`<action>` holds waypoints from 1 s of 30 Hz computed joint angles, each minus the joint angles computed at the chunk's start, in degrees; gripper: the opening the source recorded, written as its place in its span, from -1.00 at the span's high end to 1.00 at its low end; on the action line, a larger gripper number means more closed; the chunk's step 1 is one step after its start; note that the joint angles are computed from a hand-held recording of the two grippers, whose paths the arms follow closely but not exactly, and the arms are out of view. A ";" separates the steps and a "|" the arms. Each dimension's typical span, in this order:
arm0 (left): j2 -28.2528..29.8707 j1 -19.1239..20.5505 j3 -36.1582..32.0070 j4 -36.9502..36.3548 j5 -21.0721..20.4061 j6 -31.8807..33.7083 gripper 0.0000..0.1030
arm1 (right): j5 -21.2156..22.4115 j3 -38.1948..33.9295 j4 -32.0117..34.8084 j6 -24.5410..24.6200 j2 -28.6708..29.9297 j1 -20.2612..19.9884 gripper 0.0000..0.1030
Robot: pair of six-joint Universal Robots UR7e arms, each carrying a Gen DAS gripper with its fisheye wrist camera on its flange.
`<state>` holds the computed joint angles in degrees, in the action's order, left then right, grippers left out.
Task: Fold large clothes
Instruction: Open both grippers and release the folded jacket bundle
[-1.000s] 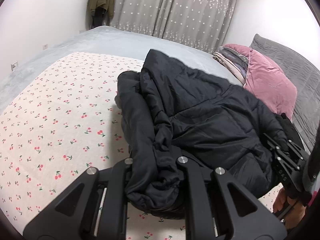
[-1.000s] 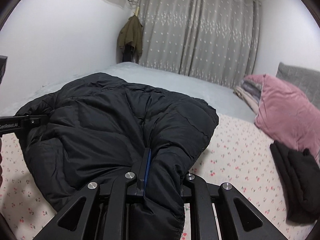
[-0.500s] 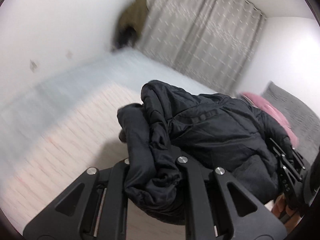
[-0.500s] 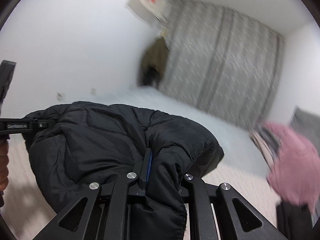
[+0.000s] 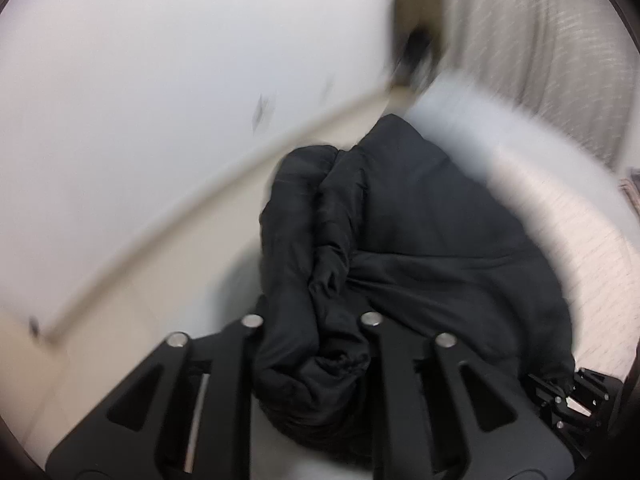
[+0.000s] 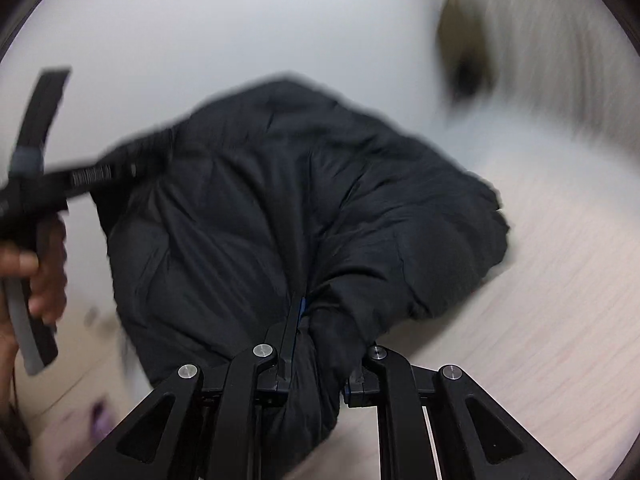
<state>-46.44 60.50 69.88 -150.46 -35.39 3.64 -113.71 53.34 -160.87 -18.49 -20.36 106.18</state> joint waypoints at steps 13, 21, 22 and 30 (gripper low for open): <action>-4.55 -2.36 4.94 -8.57 1.10 -3.31 -0.18 | 10.85 12.71 5.59 12.82 -11.39 -3.17 0.16; -12.85 -9.99 19.98 -9.38 13.28 -12.29 -0.19 | 12.54 29.68 -4.60 5.75 -24.54 -2.02 -0.29; -14.70 -12.19 23.52 -6.45 15.29 -15.30 -0.26 | 12.16 30.77 -5.56 5.60 -25.16 -1.18 -0.32; -24.14 -23.84 38.49 15.40 19.25 -41.52 -0.56 | 12.28 45.56 -9.61 0.85 -36.44 2.07 -0.60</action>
